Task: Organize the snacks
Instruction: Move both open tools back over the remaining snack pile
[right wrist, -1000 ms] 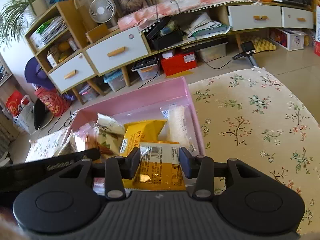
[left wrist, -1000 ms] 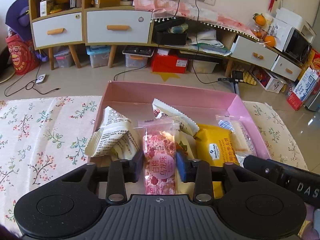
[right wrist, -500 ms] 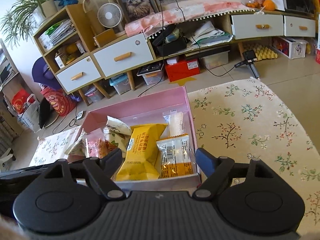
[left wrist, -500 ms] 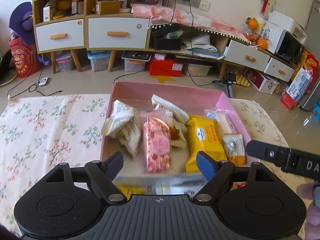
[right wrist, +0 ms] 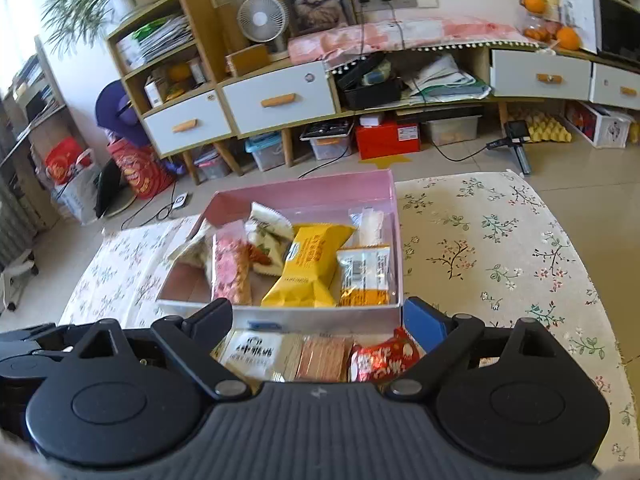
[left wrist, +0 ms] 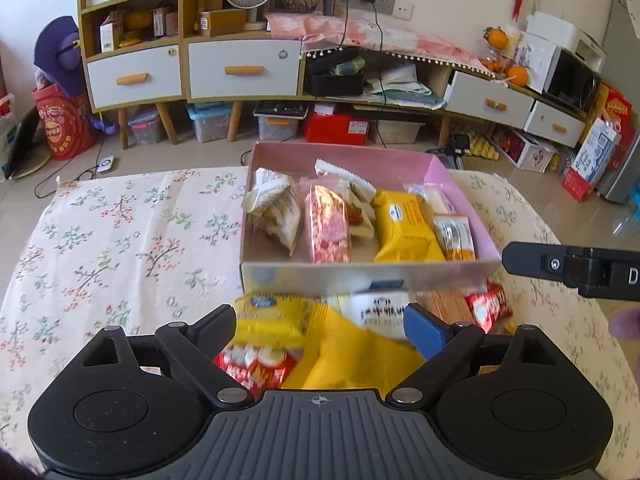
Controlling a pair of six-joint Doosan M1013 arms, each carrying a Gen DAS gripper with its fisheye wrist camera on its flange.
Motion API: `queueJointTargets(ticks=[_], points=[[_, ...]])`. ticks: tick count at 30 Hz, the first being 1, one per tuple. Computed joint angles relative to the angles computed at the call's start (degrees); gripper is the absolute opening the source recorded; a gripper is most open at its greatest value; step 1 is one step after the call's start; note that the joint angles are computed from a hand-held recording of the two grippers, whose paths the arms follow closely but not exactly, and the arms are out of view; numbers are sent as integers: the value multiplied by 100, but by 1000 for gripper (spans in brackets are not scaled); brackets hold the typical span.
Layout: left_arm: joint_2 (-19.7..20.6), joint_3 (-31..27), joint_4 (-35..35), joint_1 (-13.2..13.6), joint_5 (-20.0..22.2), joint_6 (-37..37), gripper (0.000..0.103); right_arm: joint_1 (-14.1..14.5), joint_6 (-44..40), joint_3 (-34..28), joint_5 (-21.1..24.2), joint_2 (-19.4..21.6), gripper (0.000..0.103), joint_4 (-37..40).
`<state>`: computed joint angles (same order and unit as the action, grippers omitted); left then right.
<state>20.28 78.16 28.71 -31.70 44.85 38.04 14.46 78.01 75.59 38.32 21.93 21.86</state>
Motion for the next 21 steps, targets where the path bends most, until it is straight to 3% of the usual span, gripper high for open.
queueJointTargets(ticks=[14, 21], points=[[-391, 695, -164, -74, -293, -100, 99, -50, -336, 384, 45, -256, 99, 240], [-605, 1077, 121, -90, -415, -306, 101, -50, -456, 656, 15, -399, 100, 261]])
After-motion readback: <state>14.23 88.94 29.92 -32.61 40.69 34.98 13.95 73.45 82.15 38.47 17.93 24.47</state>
